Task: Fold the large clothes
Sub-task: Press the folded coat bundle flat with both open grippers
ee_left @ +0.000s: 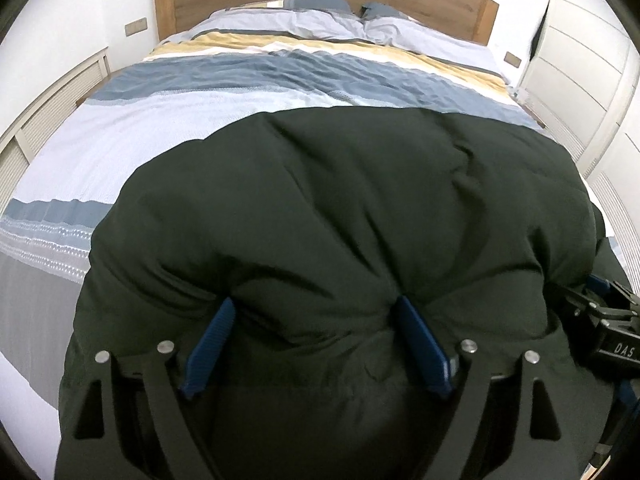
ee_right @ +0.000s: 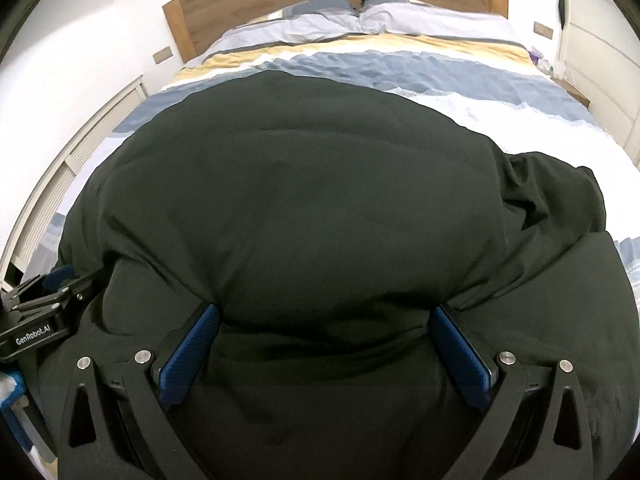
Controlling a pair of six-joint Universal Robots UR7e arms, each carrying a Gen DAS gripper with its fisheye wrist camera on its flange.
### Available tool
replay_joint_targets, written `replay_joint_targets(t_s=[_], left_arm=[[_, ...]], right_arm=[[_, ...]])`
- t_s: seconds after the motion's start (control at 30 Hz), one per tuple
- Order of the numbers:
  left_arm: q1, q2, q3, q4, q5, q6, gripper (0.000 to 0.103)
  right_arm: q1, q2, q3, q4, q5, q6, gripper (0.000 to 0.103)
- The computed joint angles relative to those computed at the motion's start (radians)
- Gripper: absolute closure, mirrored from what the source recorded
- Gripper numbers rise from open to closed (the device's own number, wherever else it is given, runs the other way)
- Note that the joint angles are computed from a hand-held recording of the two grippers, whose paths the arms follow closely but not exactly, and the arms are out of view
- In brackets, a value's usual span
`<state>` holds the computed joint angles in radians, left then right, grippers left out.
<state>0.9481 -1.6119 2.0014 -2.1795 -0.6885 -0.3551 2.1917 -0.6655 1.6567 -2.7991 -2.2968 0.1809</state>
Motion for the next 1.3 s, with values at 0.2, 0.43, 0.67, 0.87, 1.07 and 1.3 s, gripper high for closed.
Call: replay_joint_targets(t_s=[0.2,0.43,0.67,0.87,1.07,1.3], left_arm=[[0.072,0.019,-0.073,0.01,-0.067,-0.024,0.016],[0.155,0.103,-0.252,0.195,-0.099,-0.047,0.011],[0.129,0.08,-0.283,0.267,0.002,-0.103,0.011],[-0.009,-0.095,-0.112,0.164,0.03,-0.059,0.01],[-0.041,-0.167,-0.008,0.182,-0.061,-0.136,0.01],[0.009,-0.191,0.029,0.134,-0.058,-0.135,0.01]], right_arm=[[-0.049,-0.037,0.0,0.019,0.036,0.061,0.001],[-0.103,-0.1,-0.01,0.155,-0.047,0.177,0.001],[-0.082,-0.117,-0.062,0.35,-0.155,0.259,0.001],[-0.003,-0.18,0.028,0.211,-0.141,0.189,0.001],[0.055,-0.198,0.094,0.159,-0.086,0.174,0.001],[0.047,-0.243,0.193,0.261,-0.126,0.285,0.001]])
